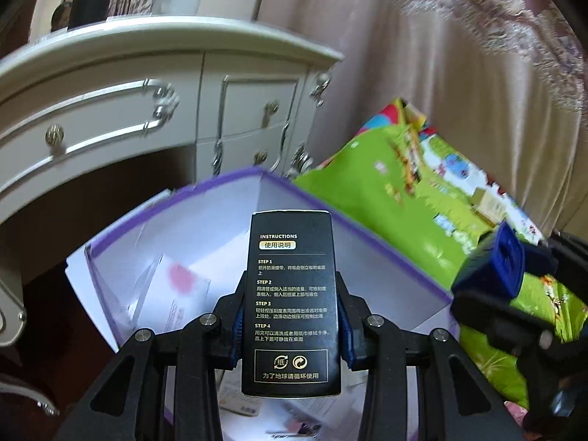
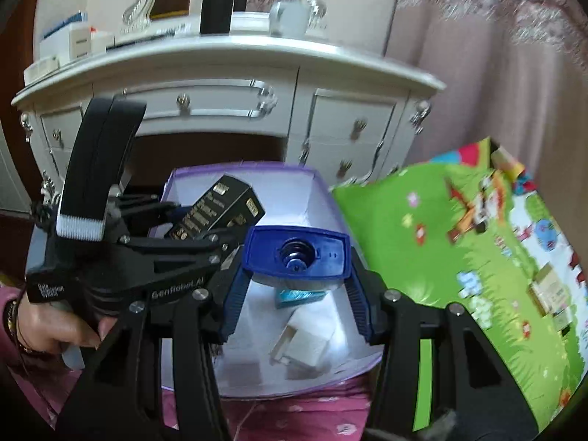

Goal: Organize rigid objects
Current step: 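Lower into the storage box and open both grippers to release, then return to the mat and grasp the black binder clip with right gripper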

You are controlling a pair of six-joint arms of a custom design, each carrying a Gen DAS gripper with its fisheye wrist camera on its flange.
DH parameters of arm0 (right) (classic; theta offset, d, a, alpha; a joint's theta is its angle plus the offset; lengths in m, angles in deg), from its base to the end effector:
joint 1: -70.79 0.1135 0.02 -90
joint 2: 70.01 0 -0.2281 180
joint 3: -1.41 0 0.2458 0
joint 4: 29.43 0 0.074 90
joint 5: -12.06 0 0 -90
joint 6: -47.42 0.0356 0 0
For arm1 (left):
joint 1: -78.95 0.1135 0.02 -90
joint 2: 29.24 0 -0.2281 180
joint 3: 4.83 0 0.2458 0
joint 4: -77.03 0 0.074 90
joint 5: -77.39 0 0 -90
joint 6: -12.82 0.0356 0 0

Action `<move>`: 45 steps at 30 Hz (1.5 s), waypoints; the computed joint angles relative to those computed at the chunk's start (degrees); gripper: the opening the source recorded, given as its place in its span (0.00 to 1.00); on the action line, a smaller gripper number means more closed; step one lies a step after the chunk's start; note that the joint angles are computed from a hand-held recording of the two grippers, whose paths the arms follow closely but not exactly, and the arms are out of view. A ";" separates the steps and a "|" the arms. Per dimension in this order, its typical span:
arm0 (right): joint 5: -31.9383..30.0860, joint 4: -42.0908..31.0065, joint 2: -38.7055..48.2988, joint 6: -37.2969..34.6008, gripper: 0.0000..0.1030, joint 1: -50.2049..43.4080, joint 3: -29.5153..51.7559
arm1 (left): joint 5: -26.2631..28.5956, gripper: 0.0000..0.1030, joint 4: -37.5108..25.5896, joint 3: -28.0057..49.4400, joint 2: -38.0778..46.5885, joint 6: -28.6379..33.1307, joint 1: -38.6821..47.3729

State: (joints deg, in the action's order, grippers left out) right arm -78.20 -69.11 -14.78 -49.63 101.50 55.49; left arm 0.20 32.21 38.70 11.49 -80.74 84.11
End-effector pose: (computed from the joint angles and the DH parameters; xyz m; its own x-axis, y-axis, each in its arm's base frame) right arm 0.1879 0.1118 0.2243 -0.4948 -0.4367 -0.7513 -0.5787 0.8105 -0.0899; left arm 0.1734 0.0077 0.2016 -0.6701 -0.1213 -0.7323 0.0348 0.9803 -0.1943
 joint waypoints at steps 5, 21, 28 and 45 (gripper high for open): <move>-0.35 1.23 2.64 -0.24 0.52 1.05 -1.48 | 0.12 0.39 0.47 -0.67 2.72 1.18 2.53; -21.00 2.05 -3.94 0.13 0.74 -22.21 -6.87 | -20.14 0.83 -2.90 6.12 7.55 -5.64 -13.55; -33.77 -0.86 -2.27 -9.94 0.81 -55.40 -8.02 | -24.21 0.85 1.33 16.59 24.79 -9.34 -34.80; -21.20 -0.90 65.31 -20.36 0.84 -83.12 46.31 | -16.53 1.00 -10.42 99.96 101.54 -4.21 -50.84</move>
